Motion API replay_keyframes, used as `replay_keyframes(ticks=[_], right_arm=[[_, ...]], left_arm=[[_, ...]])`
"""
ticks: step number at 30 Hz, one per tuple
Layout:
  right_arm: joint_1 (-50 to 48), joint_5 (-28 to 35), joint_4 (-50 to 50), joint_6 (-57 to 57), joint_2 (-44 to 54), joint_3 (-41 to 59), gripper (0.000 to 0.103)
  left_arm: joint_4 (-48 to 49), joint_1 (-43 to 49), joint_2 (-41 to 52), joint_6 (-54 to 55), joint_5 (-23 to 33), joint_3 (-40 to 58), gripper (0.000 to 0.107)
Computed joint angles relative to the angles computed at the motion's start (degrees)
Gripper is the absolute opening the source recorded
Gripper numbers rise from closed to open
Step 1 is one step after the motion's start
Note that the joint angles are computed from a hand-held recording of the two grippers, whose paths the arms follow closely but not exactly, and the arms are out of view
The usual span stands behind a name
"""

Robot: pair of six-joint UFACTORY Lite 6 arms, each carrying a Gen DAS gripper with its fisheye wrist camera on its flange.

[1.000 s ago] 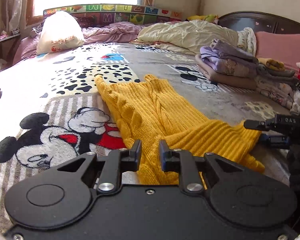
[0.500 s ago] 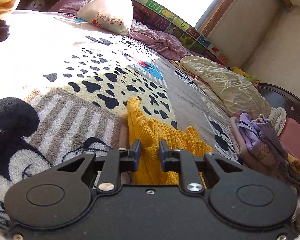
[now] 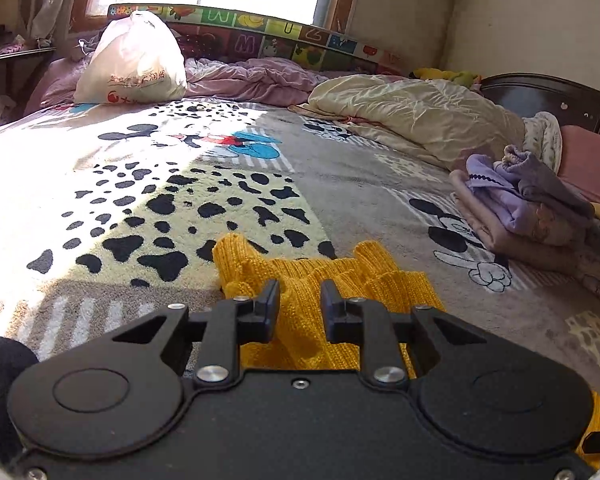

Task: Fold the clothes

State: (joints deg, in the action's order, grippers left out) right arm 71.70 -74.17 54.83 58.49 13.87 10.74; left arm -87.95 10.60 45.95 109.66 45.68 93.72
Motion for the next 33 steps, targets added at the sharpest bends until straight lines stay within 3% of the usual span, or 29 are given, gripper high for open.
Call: replay_keyframes(ticks=[2,5,9,12,15,18,21,23,27,33], right_arm=[[0.11,-0.14,-0.13,0.41,0.40,0.06,0.032],[-0.19,-0.26,-0.74,1.01,0.87,0.10,0.031],[-0.42,-0.57,-1.16,1.98,1.54,0.09,0.029],[-0.29,-0.58,-1.07,2.11,1.74,0.17,0.028],[-0.20,-0.72,-1.16,2.36,1.68,0.00,0.028],[-0.23,-0.94,-1.41,2.89,1.69,-0.25,0.028],[-0.28,-1.19,-1.54,3.53,1.87,-0.42,0.026],[-0.31,-1.38,-1.62,3.92,2.14,-0.42,0.025],[-0.27,-1.81,-1.56,4.38,2.77,-0.35,0.024],[0.59,-2.31,0.00,4.46,3.74,0.13,0.024]], left_arm=[[5.08,-3.26,3.35,-2.94,-6.02,4.49,0.016],[4.75,-6.51,3.26,3.86,-12.23,3.08,0.016],[3.92,-4.42,5.51,-2.00,-6.04,7.59,0.016],[0.95,-3.83,8.40,-5.27,-5.72,11.55,0.016],[10.10,-5.50,13.36,-14.72,-8.57,19.33,0.016],[14.25,-5.87,15.15,-17.60,-7.58,22.78,0.016],[10.07,-4.17,14.84,-16.42,-4.13,22.84,0.016],[13.92,-5.10,16.33,-18.17,-6.16,24.01,0.016],[7.37,-3.81,12.05,-11.18,-4.86,17.69,0.016],[0.68,1.45,-6.01,4.93,-1.90,-5.61,0.016]])
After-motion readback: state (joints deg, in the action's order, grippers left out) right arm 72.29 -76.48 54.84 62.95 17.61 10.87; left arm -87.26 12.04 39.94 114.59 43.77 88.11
